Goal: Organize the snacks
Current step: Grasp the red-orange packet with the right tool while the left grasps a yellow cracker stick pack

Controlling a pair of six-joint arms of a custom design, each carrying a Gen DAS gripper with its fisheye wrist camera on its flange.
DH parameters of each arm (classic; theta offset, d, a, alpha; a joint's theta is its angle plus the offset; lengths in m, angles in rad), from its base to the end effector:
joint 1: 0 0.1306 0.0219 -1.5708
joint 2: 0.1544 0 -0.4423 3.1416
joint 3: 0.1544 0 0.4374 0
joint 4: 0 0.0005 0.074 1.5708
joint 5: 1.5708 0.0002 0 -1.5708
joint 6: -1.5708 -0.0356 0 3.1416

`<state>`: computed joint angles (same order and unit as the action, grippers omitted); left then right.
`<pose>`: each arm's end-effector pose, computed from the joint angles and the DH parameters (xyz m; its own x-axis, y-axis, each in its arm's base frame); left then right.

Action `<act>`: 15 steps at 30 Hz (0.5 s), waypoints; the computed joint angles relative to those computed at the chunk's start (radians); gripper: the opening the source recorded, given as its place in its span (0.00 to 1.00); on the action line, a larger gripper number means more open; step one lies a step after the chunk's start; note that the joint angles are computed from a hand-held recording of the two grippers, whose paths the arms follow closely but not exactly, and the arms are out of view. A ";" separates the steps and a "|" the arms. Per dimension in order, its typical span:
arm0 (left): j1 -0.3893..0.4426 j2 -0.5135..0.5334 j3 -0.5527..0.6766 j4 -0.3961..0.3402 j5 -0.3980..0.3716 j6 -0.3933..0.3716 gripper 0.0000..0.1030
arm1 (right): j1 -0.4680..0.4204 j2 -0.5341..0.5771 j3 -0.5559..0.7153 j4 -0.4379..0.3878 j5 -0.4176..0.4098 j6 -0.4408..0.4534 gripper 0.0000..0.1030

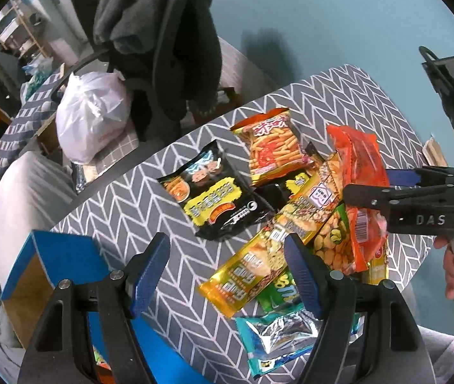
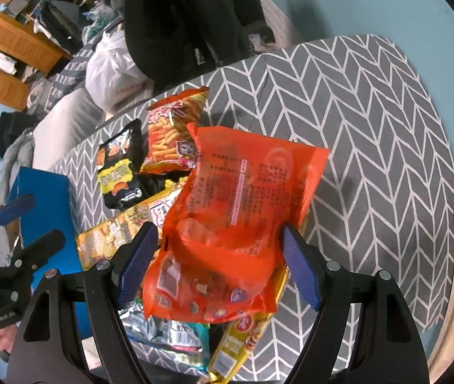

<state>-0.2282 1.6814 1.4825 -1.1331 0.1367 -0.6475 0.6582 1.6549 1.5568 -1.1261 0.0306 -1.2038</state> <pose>0.5756 -0.1392 0.3648 -0.6007 0.7530 -0.2685 0.7747 0.6313 0.0371 0.4746 0.3650 0.4144 -0.8300 0.5376 -0.1488 0.4781 0.8230 0.3067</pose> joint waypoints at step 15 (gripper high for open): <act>-0.036 0.039 0.012 -0.070 0.046 -0.116 0.75 | -0.010 0.030 0.018 -0.008 -0.002 0.040 0.73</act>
<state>-0.2641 1.7201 1.4948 -1.2031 0.1824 -0.7639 0.6478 1.6848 1.5746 -1.1345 0.0285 -1.1636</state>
